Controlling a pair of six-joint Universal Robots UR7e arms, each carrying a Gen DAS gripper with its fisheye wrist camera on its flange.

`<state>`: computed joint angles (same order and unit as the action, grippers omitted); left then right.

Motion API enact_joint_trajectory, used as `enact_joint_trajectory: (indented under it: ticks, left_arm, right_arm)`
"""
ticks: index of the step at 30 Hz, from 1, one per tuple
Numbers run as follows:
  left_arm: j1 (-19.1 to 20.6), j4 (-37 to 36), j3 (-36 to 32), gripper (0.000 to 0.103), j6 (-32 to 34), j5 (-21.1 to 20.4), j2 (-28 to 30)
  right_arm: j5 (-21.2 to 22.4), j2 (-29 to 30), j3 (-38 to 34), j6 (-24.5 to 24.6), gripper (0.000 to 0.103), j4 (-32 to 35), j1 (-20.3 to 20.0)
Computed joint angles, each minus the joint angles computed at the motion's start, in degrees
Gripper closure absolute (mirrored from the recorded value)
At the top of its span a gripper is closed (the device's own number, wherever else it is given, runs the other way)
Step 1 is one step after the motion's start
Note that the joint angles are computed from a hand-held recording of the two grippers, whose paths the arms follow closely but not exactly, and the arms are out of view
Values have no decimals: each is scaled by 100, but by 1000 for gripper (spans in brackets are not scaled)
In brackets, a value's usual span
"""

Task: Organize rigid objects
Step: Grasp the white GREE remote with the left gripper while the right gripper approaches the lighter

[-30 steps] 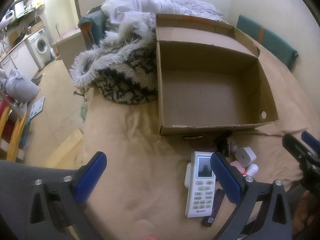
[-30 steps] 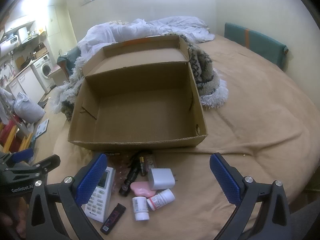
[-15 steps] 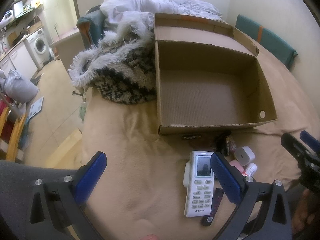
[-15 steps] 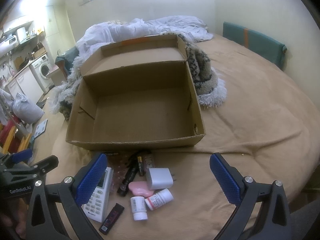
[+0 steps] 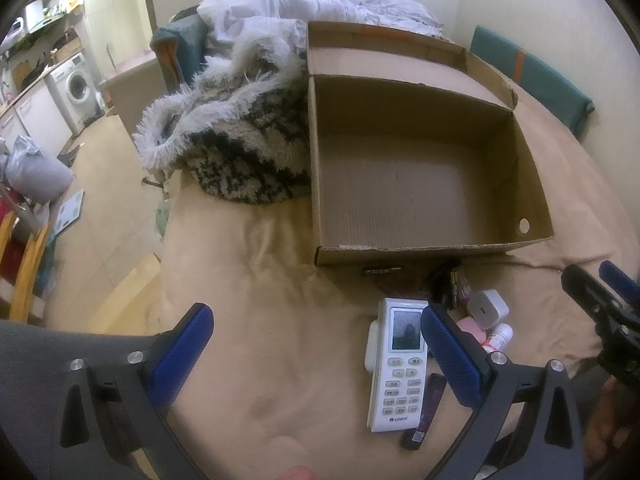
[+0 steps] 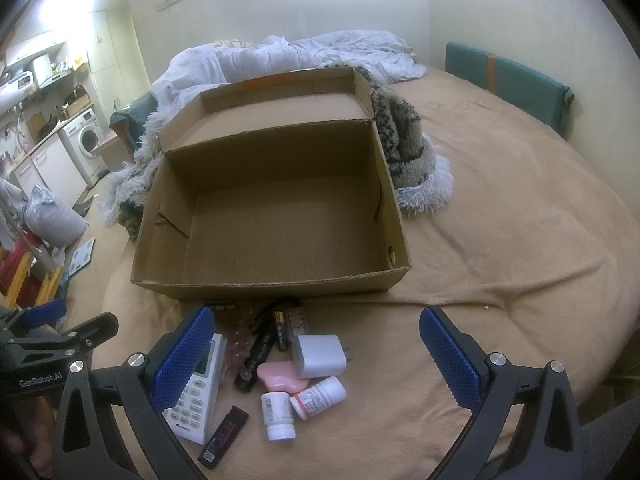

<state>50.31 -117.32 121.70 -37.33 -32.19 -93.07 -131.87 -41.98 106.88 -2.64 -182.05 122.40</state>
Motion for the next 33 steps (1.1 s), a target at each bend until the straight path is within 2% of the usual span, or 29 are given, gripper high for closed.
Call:
enact_joint_trajectory:
  ticks: [5,6,9,11,13,15,19,22,24,29,33]
  left_arm:
    - [102,357,-138,0,-114,-139,65]
    - [199,553,-249,0,-190,-405,141]
    - [394,617,-349,8,-90,-1104,342]
    - [497,630,-401,9,-25,-1477,532]
    - [558,628,-423,9,43,-1671,726]
    - [622,637,-469,17,71,-1823,933]
    - [696,604,-511,26,167,-1880,1184]
    - [761,559,-543,43,246,-1948,1299]
    - [782,694,-579,60,177,-1919,1348]
    - [771,493,-461,61,125,-2019,1165]
    - [590,595,-301,63,-140,-1792,841]
  right_arm:
    - [-11,-22,-4,124,0,105,-45]
    - [-20,-38,-4,175,0,146,-57]
    - [13,-130,24,418,0,345,-116]
    - [74,-201,49,565,0,457,-167]
    - [114,-254,73,686,0,556,-206]
    - [192,-311,92,836,0,688,-254]
    - [280,-380,112,1017,0,874,-314]
    - [339,-386,92,1066,0,980,-329]
    - [378,-377,76,1062,0,1024,-330]
    - [547,-368,49,1074,0,1188,-358]
    - [785,-404,54,1230,0,1498,-436]
